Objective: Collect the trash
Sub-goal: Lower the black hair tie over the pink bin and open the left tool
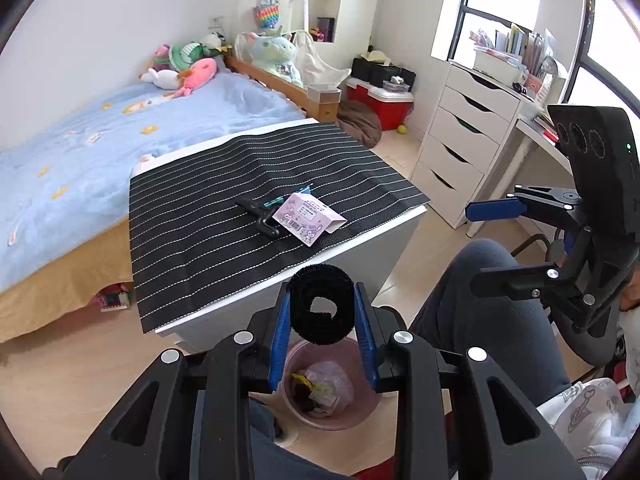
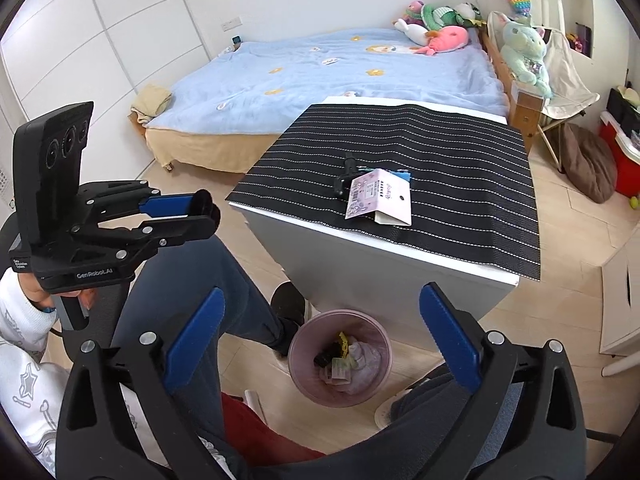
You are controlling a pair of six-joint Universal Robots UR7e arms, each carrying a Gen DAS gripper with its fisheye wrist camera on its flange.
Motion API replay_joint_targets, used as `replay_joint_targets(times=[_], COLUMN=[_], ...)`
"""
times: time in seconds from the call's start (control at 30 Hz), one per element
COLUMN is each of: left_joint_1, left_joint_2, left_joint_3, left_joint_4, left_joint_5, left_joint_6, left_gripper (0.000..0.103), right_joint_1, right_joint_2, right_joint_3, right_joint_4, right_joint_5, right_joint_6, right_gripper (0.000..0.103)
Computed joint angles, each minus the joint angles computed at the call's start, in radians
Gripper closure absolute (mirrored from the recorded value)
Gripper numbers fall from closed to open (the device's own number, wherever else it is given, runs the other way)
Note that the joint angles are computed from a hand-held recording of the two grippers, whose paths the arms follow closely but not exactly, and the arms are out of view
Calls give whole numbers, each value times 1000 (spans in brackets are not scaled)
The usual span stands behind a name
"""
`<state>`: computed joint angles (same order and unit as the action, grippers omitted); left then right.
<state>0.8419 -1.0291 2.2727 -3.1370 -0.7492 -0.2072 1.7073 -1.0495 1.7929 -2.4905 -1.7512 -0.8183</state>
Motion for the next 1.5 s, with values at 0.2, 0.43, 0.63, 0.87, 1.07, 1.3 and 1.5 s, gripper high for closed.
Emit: replay_joint_targets(times=[0.2,0.43,0.63,0.87,1.07,1.3,1.5], left_joint_1=[0,-3,-4,-3,4,2,8], left_joint_2=[7,14,20,27,41,46,38], left_joint_3=[-6,-12,-19,-28,-23,-22,-18], left_joint_4=[5,12,21,31,-21,-15,-11], left_joint_5=[-13,-23,-35,-58,-49,12,28], left_joint_6=[9,17,27,40,41,6,-17], left_gripper=[73,73,73,50,13,8,8], right_joint_1=[0,-3,-8,-13,-17,-17,-17], right_joint_2=[-1,-3,-3,-7,-10,-8,-7], right_joint_3=[1,4,1,-2,-2,0,-1], right_joint_4=[-26,-45,-48,-48,-46,-48,-44], right_joint_5=[-14,-22,-17,-9,-10,-14,-15], right_joint_6=[6,9,14,28,37,44,43], right_gripper=[6,6,6,6,6,6,6])
